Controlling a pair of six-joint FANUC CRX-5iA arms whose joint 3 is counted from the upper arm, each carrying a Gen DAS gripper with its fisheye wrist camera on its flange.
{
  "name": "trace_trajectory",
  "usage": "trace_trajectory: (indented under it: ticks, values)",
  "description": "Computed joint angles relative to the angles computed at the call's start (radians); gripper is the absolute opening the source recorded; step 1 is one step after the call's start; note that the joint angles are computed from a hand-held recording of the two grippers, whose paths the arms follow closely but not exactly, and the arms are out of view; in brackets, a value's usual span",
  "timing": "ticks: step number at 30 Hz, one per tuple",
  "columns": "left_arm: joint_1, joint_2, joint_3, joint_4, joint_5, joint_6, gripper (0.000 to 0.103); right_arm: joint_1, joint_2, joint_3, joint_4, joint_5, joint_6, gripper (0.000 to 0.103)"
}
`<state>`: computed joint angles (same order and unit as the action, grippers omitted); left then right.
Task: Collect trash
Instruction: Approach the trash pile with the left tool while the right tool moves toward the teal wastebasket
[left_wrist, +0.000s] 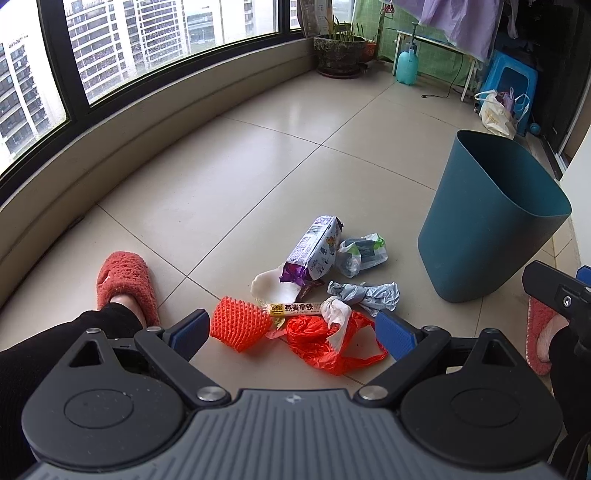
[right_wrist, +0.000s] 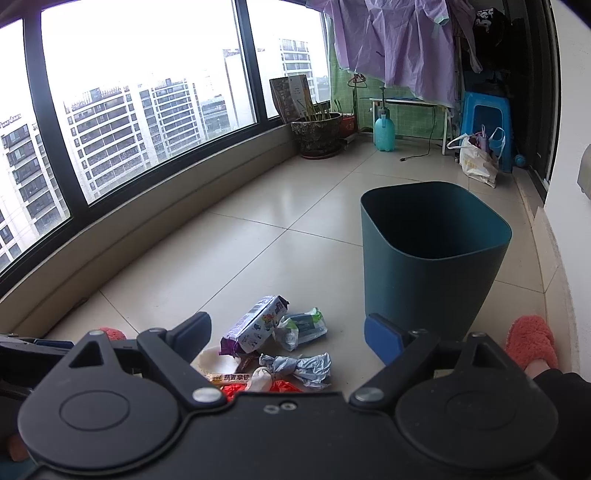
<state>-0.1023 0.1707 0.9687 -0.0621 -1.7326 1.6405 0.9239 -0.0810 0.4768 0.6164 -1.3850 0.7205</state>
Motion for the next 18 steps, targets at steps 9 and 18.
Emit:
trace_trajectory:
  ticks: [9,18]
  values:
    - [0.006,-0.001,0.001,0.013,0.003,0.004,0.097,0.000,-0.005,-0.006,0.000,-0.002,-0.004,0.090]
    - [0.017,-0.007,-0.006,0.024,0.008,0.007,0.097,-0.002,0.008,0.018,-0.004,-0.021,-0.004,0.090]
